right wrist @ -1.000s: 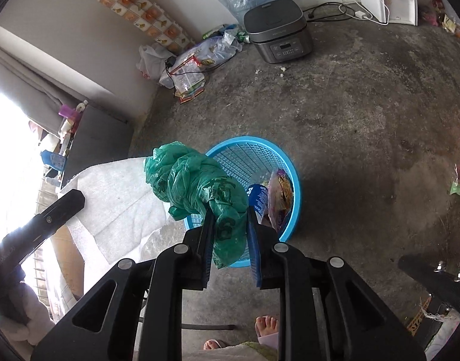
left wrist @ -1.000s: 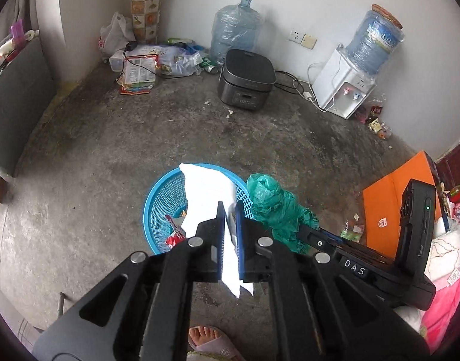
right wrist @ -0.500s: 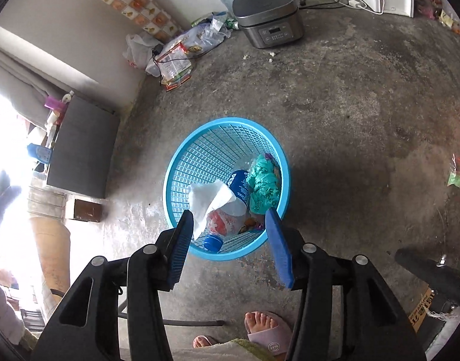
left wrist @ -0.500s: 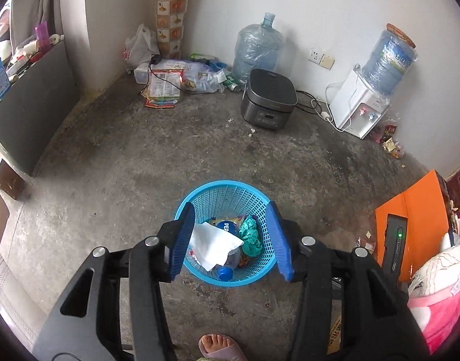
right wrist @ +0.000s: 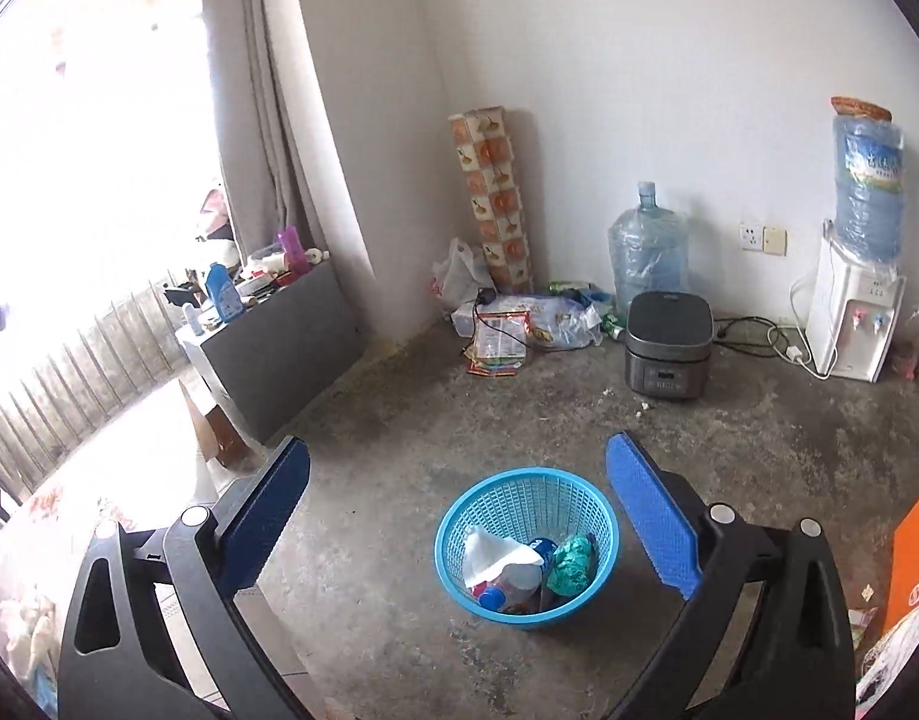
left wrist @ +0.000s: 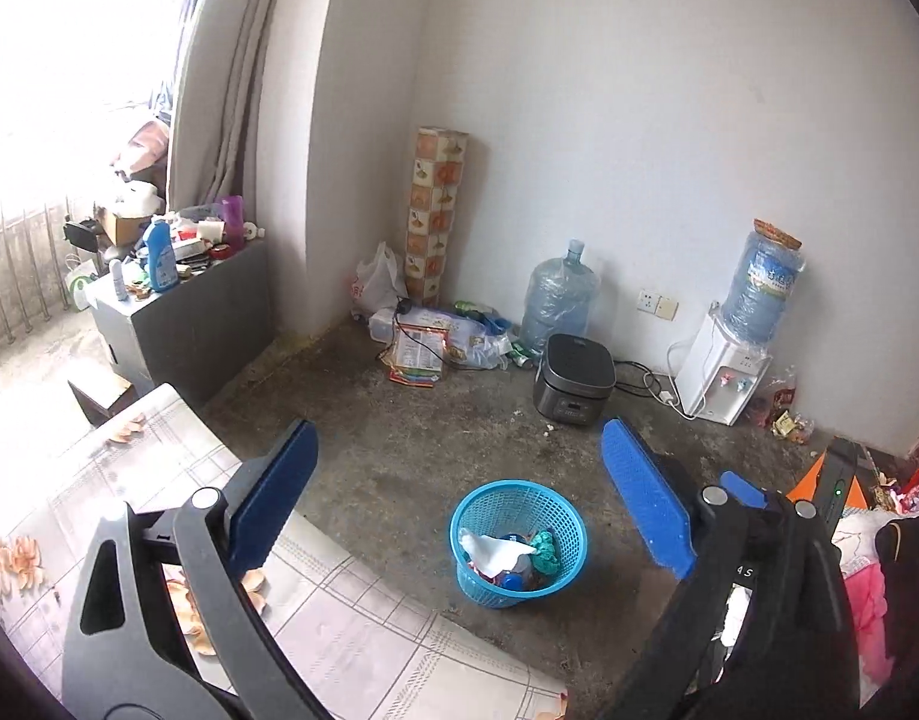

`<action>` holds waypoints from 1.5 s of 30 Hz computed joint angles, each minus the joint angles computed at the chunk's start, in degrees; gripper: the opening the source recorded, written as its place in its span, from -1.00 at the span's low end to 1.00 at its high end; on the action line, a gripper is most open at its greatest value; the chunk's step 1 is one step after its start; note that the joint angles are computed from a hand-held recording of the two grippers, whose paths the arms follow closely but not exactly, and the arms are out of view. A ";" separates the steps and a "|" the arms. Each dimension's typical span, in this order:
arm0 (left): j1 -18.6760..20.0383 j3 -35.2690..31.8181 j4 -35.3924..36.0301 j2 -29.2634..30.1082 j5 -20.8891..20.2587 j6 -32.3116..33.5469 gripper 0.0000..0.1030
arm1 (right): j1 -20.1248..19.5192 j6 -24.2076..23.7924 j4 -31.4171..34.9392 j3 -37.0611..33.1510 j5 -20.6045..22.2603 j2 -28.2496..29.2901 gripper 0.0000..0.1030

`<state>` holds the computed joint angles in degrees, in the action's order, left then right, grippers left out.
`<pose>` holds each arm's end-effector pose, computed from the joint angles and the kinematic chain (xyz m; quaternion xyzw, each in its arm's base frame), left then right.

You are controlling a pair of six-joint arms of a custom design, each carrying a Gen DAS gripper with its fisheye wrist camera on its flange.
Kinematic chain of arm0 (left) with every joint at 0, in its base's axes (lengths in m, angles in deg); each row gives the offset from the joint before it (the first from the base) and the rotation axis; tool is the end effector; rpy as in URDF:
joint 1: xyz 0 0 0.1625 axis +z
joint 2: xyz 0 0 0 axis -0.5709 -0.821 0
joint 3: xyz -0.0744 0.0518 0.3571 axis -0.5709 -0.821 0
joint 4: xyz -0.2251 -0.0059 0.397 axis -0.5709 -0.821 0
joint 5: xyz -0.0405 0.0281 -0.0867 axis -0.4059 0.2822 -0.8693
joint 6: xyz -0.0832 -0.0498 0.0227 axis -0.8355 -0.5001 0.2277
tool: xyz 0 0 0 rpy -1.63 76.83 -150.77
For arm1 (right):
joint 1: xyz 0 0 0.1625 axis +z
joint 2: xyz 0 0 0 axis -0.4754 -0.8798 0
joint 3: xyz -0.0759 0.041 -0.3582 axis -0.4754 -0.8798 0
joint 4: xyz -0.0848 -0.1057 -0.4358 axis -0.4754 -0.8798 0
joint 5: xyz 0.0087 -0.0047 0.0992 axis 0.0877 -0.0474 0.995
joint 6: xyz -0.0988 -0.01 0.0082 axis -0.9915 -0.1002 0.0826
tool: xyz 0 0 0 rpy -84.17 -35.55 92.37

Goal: Collect trash
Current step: 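Return both tools to the table toward the glove and blue box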

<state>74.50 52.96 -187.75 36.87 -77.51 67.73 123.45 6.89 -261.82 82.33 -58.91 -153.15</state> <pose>-0.4973 -0.6690 0.2137 0.3094 0.8416 -0.4050 0.1787 0.1462 -0.6147 0.4602 0.0968 -0.8111 0.5081 0.2732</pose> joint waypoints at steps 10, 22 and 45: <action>-4.37 35.06 -4.35 -29.84 21.71 -17.46 0.78 | 5.76 3.62 17.17 3.21 9.77 -3.63 0.87; -5.81 59.18 30.54 -58.23 24.26 -62.80 0.78 | 9.80 9.64 46.13 0.91 21.84 2.31 0.63; -0.05 66.83 6.02 -60.82 7.79 -51.96 0.04 | 21.33 -1.76 56.54 0.22 4.13 10.72 0.58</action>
